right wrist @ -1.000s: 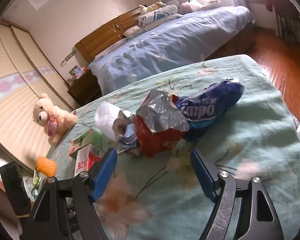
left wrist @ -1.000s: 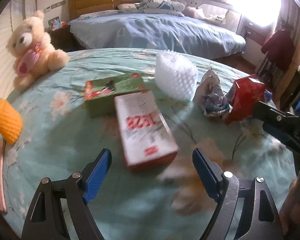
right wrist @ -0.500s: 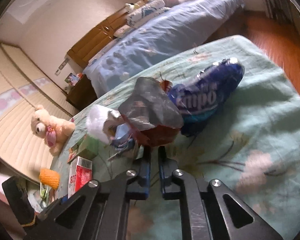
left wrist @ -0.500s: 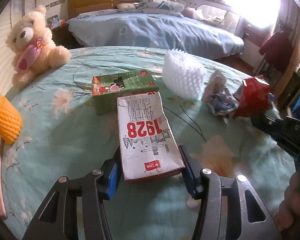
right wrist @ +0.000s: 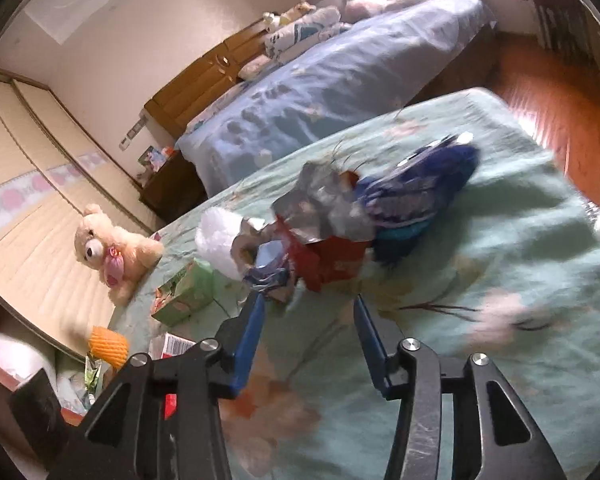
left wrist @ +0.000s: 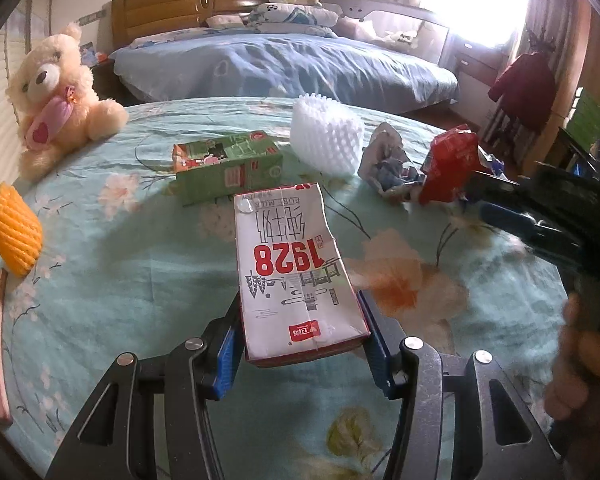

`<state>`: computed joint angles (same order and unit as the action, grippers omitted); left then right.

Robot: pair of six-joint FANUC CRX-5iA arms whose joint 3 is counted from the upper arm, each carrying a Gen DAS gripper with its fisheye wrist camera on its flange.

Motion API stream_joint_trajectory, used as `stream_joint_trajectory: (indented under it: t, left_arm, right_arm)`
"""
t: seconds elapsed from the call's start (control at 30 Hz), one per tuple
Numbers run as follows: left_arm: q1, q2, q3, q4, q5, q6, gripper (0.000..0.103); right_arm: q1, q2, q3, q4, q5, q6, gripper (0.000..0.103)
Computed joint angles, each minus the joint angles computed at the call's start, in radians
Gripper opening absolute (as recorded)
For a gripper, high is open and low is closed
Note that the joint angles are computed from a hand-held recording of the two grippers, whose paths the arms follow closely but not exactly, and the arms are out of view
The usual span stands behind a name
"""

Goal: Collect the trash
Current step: 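Grasp the crumpled foil wrapper with the right tool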

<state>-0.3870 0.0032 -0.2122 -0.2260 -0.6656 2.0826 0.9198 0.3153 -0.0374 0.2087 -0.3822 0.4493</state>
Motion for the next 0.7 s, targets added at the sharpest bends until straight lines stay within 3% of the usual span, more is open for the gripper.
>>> stream_joint_trajectory:
  t: [0.07, 0.2, 0.27, 0.37, 0.43, 0.63, 0.67, 0.7]
  left_arm:
    - [0.005, -0.005, -0.007, 0.01, 0.003, -0.013, 0.052]
    - [0.021, -0.015, -0.025, 0.028, 0.006, -0.033, 0.052]
    - [0.031, -0.018, -0.034, 0.044, 0.006, -0.049, 0.052]
    - [0.04, -0.018, -0.041, 0.053, -0.001, -0.049, 0.052]
    - [0.039, -0.019, -0.042, 0.05, 0.002, -0.042, 0.052]
    - [0.033, -0.021, -0.045, 0.043, 0.014, -0.038, 0.052]
    - [0.036, -0.026, -0.053, 0.055, 0.024, -0.05, 0.052]
    - [0.036, -0.03, -0.058, 0.062, 0.032, -0.059, 0.052]
  right_arm:
    - [-0.001, 0.038, 0.068, -0.105, -0.022, 0.095, 0.049]
    - [0.003, 0.12, 0.188, -0.194, -0.065, 0.174, 0.049]
    - [0.005, 0.149, 0.215, -0.185, -0.078, 0.149, 0.049]
    - [0.009, 0.16, 0.192, -0.112, -0.025, 0.048, 0.045]
    - [0.009, 0.162, 0.193, -0.102, -0.033, 0.035, 0.032]
    - [0.022, 0.09, 0.107, -0.105, -0.017, 0.065, 0.023]
    - [0.026, 0.07, 0.084, -0.1, -0.014, 0.067, 0.017]
    - [0.034, 0.042, 0.049, -0.081, -0.018, 0.061, 0.003]
